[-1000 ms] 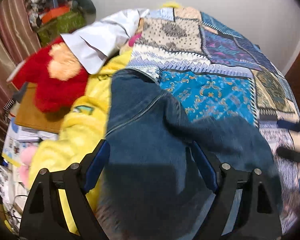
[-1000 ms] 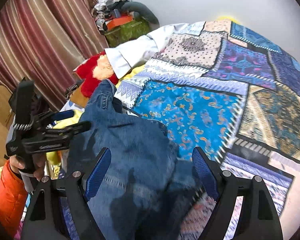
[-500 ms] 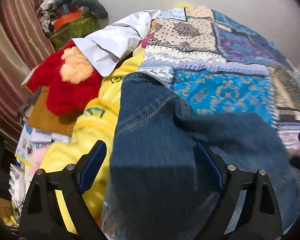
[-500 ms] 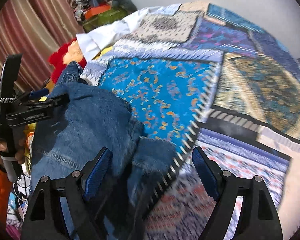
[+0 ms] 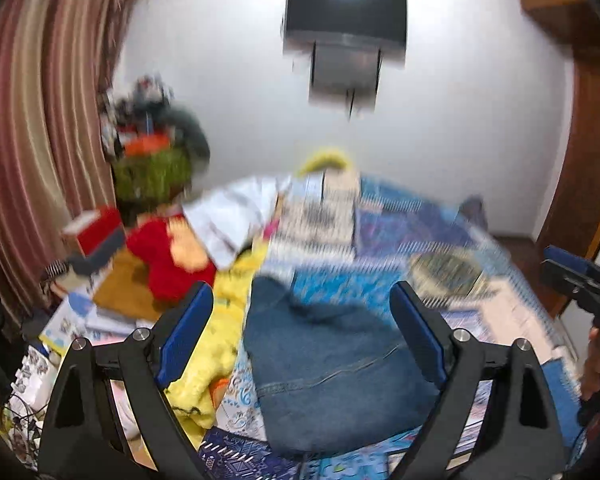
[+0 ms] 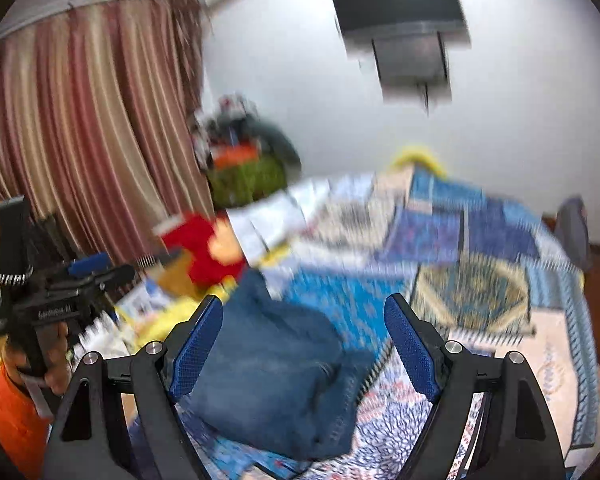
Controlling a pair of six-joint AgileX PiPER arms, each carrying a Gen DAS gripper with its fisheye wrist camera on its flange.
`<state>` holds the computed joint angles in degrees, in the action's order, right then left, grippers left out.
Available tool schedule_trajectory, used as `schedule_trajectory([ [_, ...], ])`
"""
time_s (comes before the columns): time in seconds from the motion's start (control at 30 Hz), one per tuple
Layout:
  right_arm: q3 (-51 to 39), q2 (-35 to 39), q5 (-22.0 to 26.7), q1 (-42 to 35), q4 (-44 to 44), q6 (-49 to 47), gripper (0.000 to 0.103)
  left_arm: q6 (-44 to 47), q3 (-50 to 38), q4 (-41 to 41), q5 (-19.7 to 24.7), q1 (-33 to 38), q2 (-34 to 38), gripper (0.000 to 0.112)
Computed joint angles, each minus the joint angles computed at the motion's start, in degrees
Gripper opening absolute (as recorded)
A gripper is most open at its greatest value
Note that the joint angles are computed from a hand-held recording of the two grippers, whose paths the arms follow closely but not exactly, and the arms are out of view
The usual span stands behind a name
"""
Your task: Fold large clothes
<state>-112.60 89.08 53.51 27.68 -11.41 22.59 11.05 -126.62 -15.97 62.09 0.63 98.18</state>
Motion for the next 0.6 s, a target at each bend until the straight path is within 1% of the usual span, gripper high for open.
schedule_trajectory([
  [0.1, 0.40, -3.92, -0.24, 6.78, -9.62, 5.96, 0.082, 0.89, 7.09, -2.53, -4.52, 0.42, -8.23, 0.090],
  [0.13, 0.91, -5.15, -0.20, 9.30, -13.10, 7.94, 0.082, 1.01, 10.49, -2.80, -6.81, 0.12, -11.83, 0.090],
  [0.23, 2.41, -7.83, 1.83, 18.18, -26.12, 15.06, 0.082, 0.32, 18.99, -0.39, -12.88, -1.82, -19.97, 0.090],
  [0.27, 3.25, -8.74, 3.27, 22.09, -31.60, 18.05, 0.082, -0.14, 20.86, 0.31, -14.09, -2.42, -21.72, 0.090],
  [0.33, 4.41, -9.72, 5.68, 27.35, -38.13, 21.56, 0.082, -0.49, 24.40, 0.79, -15.67, -3.35, -25.03, 0.090],
  [0.4, 6.07, -10.53, 8.72, 32.56, -44.07, 24.50, 0.084, -2.32, 27.85, 3.68, -17.30, -5.22, -27.94, 0.090],
  [0.43, 6.52, -10.57, 10.01, 34.17, -45.72, 25.21, 0.089, -4.51, 29.63, 7.17, -18.21, -7.02, -29.32, 0.090],
  [0.47, 7.26, -10.61, 11.83, 36.55, -48.27, 26.75, 0.094, -5.43, 30.90, 8.76, -18.60, -7.83, -30.22, 0.092],
  [0.5, 8.26, -10.76, 13.36, 38.44, -50.43, 28.58, 0.096, -6.61, 31.99, 10.42, -18.72, -8.64, -31.05, 0.094],
  [0.57, 9.96, -11.42, 15.34, 41.10, -52.22, 31.26, 0.101, -9.13, 34.10, 13.10, -18.62, -9.81, -32.65, 0.102],
  [0.6, 10.63, -11.75, 15.98, 41.93, -52.39, 32.14, 0.102, -9.65, 35.18, 13.56, -18.76, -9.96, -33.35, 0.103],
])
